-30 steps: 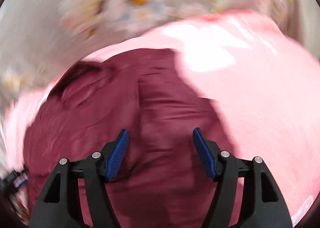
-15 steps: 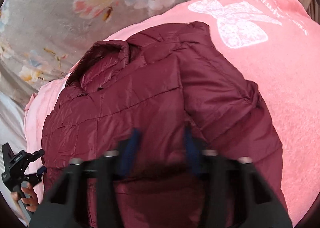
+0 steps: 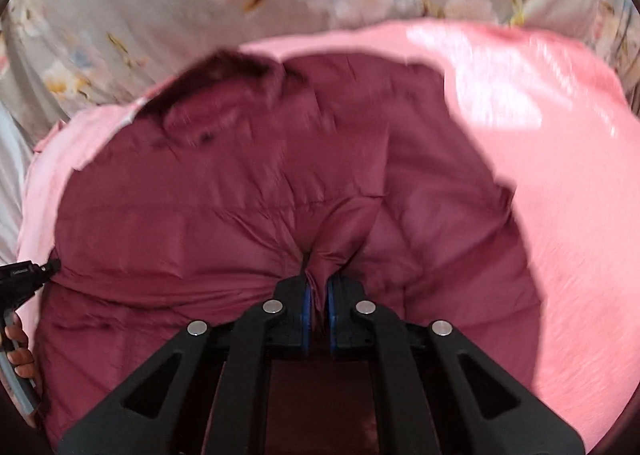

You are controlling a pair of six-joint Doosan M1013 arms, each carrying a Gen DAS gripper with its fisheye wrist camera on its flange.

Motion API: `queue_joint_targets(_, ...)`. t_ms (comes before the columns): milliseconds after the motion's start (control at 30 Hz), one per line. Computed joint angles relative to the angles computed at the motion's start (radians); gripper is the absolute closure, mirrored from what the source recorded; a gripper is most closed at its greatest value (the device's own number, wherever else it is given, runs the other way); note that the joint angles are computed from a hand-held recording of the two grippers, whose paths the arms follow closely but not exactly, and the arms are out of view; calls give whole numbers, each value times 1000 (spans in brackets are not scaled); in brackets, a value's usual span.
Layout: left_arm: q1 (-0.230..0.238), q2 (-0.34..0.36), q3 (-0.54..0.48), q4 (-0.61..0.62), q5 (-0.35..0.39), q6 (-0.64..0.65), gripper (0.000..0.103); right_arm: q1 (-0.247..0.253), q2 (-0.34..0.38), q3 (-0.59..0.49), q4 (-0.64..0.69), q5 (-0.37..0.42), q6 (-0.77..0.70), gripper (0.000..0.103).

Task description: Fold large clothes

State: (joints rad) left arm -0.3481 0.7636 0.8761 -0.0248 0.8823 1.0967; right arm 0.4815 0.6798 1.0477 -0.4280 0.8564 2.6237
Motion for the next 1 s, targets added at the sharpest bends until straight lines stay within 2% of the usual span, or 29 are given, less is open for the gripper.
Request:
queue_joint_targets(133, -26, 5, -10, 136, 19, -3, 102, 9, 12, -32, -15, 53, -45, 96)
queue_joint_targets(200, -39, -1, -13, 213, 49, -16, 94, 12, 7, -38, -20, 79, -65, 89)
queue_joint_targets(267, -47, -28, 14, 271, 41, -16, 87, 20, -14, -26, -78, 108, -30, 79)
queue_joint_targets(333, -52, -57, 43, 313, 16, -16, 83, 27, -32, -15, -137, 117, 9, 77)
queue_joint_targets(433, -74, -74, 31, 404, -1, -29, 66, 28, -48, -23, -177, 93, 42, 75)
queue_joint_targets(467, -80, -69, 10, 396, -9, -11, 61, 25, -44, -41, -155, 69, 26, 75)
queue_joint_targets(533, -94, -47, -44, 358, -3, 35, 60, 20, -18, -93, -112, 57, -37, 75)
queue_joint_targets(633, -112, 32, -186, 260, 82, 119, 60, 18, 44, -187, -64, 96, -152, 76)
queue_joint_targets(733, -131, 122, -318, 227, 189, 146, 60, 12, 96, -246, -5, 128, -222, 77)
queue_joint_targets(800, -143, 152, -343, 255, 224, 140, 60, 9, 108, -247, 17, 139, -237, 77)
queue_joint_targets(867, -146, 156, -322, 270, 222, 126, 58, 9, 113, -232, 23, 138, -239, 77)
queue_joint_targets(1000, -160, 128, -227, 352, 133, 94, 57, 17, 97, -181, -1, 94, -207, 79)
